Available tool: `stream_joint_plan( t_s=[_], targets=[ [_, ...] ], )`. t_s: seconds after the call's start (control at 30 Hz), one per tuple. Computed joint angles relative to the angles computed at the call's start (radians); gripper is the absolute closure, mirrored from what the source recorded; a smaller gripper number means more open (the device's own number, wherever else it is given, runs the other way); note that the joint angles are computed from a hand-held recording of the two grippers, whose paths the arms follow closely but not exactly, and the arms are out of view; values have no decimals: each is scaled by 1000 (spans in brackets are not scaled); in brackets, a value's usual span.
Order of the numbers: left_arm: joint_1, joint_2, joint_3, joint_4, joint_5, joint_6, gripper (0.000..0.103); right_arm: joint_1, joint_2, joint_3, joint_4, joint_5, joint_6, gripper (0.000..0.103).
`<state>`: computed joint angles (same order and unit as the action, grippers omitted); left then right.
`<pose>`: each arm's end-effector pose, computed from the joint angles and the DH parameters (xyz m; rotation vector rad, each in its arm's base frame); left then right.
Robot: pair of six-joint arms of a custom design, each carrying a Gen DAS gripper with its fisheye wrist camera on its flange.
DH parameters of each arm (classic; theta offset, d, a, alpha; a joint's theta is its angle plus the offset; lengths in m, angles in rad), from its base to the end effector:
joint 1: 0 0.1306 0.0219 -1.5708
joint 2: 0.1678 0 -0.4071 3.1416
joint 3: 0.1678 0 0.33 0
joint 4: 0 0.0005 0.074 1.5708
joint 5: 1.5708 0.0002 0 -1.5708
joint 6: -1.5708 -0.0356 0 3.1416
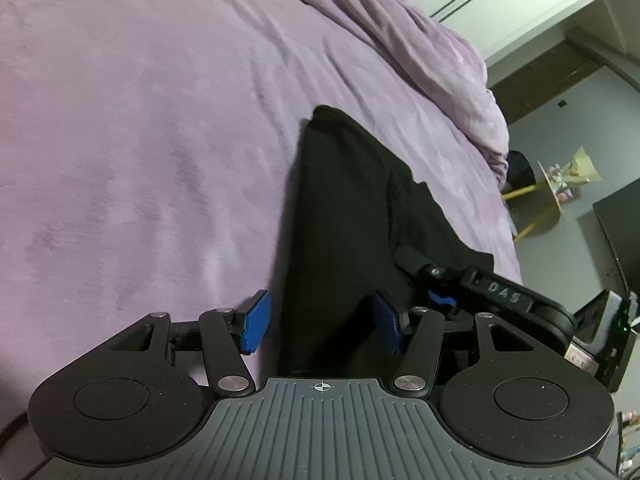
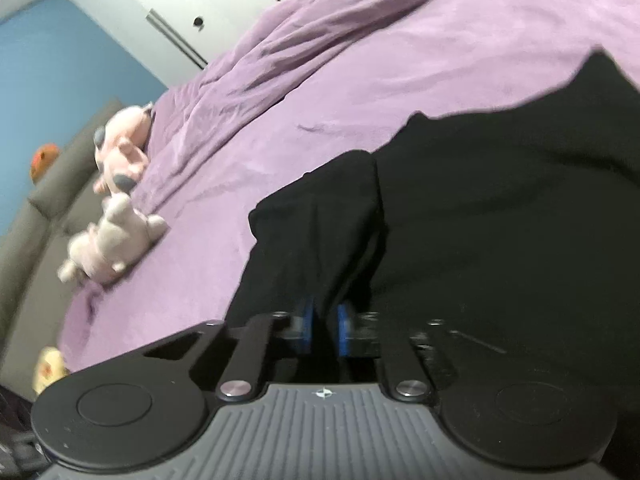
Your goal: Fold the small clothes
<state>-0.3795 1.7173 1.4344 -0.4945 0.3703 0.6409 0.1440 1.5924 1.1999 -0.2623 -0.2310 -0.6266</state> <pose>0.4975 -0.2128 0.3503 -0.1298 2.4745 -0.9091 0.4833 0.0778 0.3379 0.4197 2.2529 0.6698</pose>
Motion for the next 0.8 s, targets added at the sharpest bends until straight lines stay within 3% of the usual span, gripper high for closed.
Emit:
stream_joint_plan(
  t_s=[0.1, 0.2, 0.37, 0.43, 0.5, 0.6, 0.67, 0.73, 0.8],
  targets=[
    [-18, 11, 24, -27, -14, 22, 43, 46, -23, 25, -67, 149, 128, 96],
    [-33, -1, 31, -24, -30, 1, 43, 78, -74, 12, -81, 305, 238, 96],
    [-71, 18, 81, -56, -37, -20, 44, 67, -146, -29, -138, 515, 385, 96],
    [-99, 45, 119, -86, -37, -25, 44, 44, -153, -42, -164, 546, 399, 95],
    [-135, 81, 169, -133, -61, -69, 42, -4, -151, -46, -202, 494, 357, 94],
    [-160, 82, 172, -123, -105, -114, 38, -103, -170, -96, -170, 279, 255, 84],
    [-155, 67, 144, -90, -91, -121, 37, -172, -182, -146, -93, 113, 167, 55],
    [-148, 61, 131, -88, -85, -109, 37, -213, -171, -182, -7, 2, 71, 53],
    [-148, 55, 120, -83, -77, -83, 38, -222, -152, -183, 20, -14, 31, 59]
  ],
)
